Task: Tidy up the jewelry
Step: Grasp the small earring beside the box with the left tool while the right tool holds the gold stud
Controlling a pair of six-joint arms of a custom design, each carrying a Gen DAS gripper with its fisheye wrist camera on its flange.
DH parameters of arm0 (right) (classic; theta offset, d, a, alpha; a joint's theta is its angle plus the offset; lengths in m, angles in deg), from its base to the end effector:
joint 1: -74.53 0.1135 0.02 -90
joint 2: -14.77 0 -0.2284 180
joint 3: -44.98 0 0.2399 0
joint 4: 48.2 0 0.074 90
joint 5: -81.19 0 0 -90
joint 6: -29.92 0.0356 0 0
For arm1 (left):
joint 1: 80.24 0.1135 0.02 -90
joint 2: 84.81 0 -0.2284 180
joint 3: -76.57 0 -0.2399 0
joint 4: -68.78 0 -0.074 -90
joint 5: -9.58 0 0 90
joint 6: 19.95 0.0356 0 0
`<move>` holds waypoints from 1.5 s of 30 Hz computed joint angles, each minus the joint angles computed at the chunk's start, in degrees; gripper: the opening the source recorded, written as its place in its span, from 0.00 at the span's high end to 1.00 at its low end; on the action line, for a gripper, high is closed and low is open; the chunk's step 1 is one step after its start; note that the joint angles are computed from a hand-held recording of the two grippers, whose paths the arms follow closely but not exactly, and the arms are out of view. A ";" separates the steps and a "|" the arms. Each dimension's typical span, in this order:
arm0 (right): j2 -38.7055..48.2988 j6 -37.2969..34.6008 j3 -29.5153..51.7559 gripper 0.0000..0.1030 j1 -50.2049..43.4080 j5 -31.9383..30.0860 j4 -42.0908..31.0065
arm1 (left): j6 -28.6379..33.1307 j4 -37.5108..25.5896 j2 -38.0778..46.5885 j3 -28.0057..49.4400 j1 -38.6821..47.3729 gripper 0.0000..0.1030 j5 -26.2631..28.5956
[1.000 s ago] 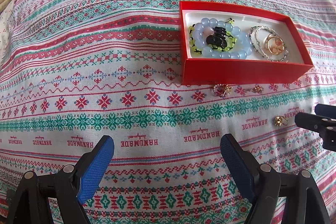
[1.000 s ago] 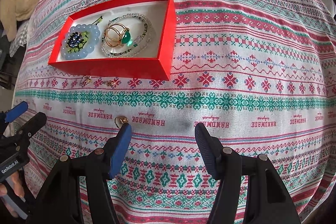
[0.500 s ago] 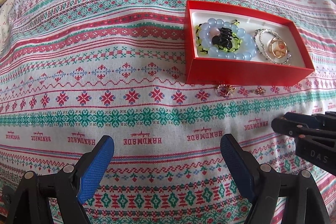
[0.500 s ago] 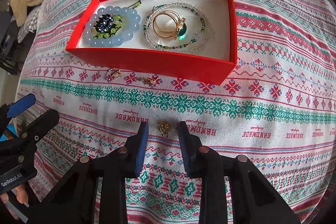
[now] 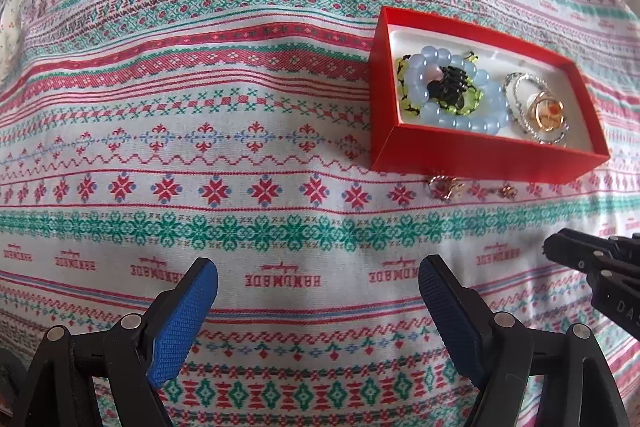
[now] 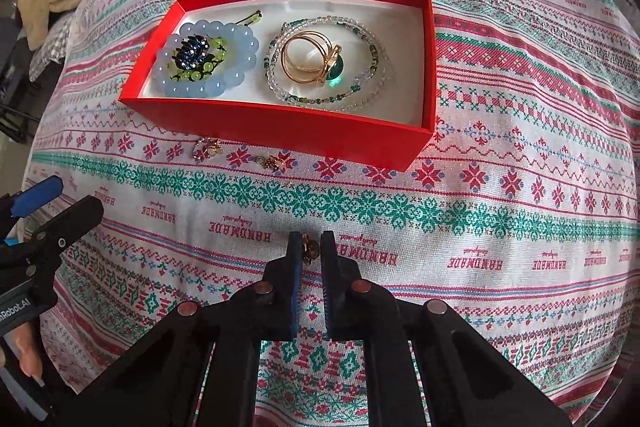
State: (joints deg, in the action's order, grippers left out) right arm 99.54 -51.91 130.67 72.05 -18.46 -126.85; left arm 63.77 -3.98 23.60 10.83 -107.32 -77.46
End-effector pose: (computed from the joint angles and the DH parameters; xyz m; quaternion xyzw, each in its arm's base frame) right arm 0.2622 -0.0054 0.2382 0.0830 0.9873 0.0888 0.1022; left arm 0.3319 -0.1718 0.2539 0.1819 0.9624 -0.0817 0.1844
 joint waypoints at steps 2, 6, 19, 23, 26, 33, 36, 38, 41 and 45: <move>-0.80 -0.60 0.01 0.92 -0.91 -0.40 -0.42 | -0.52 0.46 0.28 0.21 0.04 0.22 1.56; -3.01 -2.70 -0.14 0.92 -3.59 -1.65 -2.07 | -0.81 1.38 2.26 1.90 -0.59 0.34 4.97; -3.97 -5.70 0.63 0.92 -9.80 -4.52 -4.42 | 4.22 5.08 11.03 8.67 -3.41 0.66 8.80; -3.25 -6.06 1.23 0.92 -11.34 -5.36 -4.81 | 5.38 5.40 13.69 10.82 -4.36 0.73 8.44; -2.86 -6.05 1.60 0.92 -11.69 -5.69 -4.85 | 4.74 4.66 15.40 12.49 -4.73 0.76 9.26; -2.14 -5.89 2.34 0.92 -11.71 -6.36 -5.09 | 3.46 4.72 17.71 15.01 -6.12 0.78 8.93; -2.03 -5.87 2.41 0.92 -11.79 -6.39 -5.07 | 3.05 4.17 18.55 16.01 -6.53 0.84 8.44; -1.98 -5.82 2.32 0.92 -11.86 -6.36 -5.03 | 2.78 3.85 19.12 16.93 -6.91 0.89 8.18; -1.99 -5.90 2.11 0.92 -12.20 -6.44 -5.02 | 2.42 3.45 19.39 17.86 -7.09 0.91 8.34; -2.12 -6.06 1.94 0.92 -12.55 -6.60 -4.98 | 2.39 2.40 18.18 17.14 -5.97 1.00 10.25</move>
State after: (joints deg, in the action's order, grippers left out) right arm 97.43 -57.97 132.61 59.50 -25.07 -131.83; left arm 66.16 -1.58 41.79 27.97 -113.29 -67.21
